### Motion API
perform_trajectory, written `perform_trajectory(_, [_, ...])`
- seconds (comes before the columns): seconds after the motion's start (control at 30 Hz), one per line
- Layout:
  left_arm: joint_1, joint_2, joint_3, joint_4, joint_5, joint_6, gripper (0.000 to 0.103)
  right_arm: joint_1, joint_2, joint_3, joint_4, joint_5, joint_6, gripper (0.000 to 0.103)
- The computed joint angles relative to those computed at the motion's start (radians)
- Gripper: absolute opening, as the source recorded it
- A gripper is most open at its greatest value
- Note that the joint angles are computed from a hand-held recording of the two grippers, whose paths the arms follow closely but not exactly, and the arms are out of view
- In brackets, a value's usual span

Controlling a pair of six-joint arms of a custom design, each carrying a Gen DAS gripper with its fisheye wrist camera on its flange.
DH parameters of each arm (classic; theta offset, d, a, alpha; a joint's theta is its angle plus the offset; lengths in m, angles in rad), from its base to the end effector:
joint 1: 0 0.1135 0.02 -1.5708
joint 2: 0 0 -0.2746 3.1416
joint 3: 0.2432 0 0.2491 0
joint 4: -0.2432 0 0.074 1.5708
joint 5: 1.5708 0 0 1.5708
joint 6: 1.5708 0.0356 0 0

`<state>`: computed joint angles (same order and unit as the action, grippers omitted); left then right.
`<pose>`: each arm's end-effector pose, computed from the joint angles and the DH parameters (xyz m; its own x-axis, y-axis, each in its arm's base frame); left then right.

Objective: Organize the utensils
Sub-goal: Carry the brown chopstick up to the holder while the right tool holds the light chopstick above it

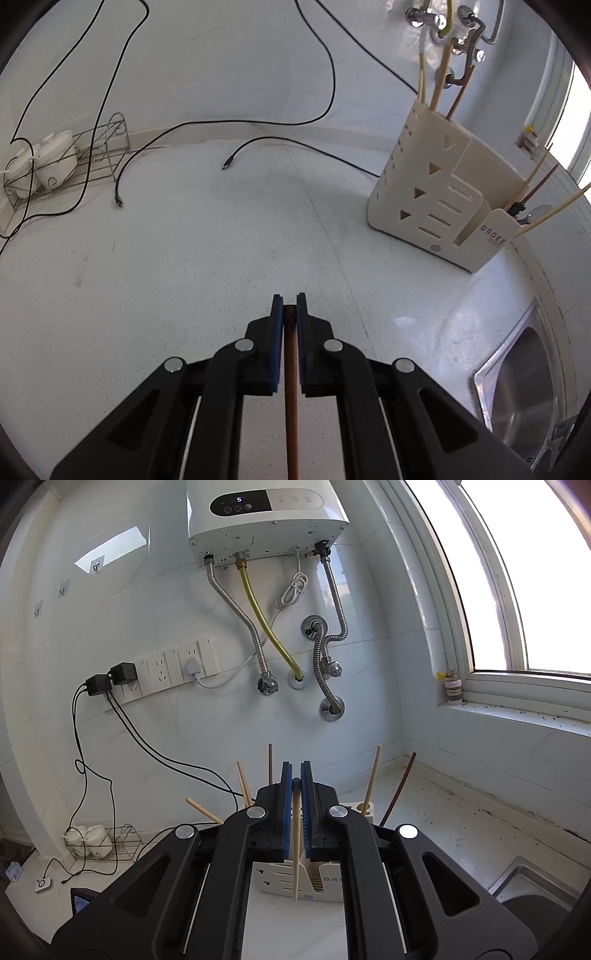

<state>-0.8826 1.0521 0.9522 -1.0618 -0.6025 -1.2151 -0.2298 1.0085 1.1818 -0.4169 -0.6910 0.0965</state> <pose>0.1245 -0.1197 0.2928 -0.6653 -0.4070 -0.6259 -0.3745 0.9072 -0.1918 0.1998 -0.0234 0.4221 -0.2749 0.1406 -0.9511 -0.4021 0.8818 0.2465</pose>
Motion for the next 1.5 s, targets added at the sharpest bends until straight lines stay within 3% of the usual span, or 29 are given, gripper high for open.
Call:
perform_trajectory(0.17, [-0.021, -0.064, 0.083, 0.045, -0.036, 0.153, 0.006, 0.024, -0.015, 0.02, -0.017, 0.055, 0.029, 0.004])
perform_trajectory(0.5, [-0.034, -0.071, 0.211, 0.134, -0.079, 0.333, 0.006, 0.043, -0.025, 0.054, -0.026, 0.112, 0.045, 0.004])
perform_trajectory(0.97, [0.043, -0.023, 0.32, 0.313, 0.025, 0.567, 0.006, 0.053, -0.02, 0.076, -0.031, 0.165, 0.037, 0.004])
perform_trajectory(1.5, [0.215, 0.142, 0.638, 0.535, 0.14, 0.842, 0.006, 0.052, 0.073, 0.179, -0.023, 0.25, -0.018, 0.004])
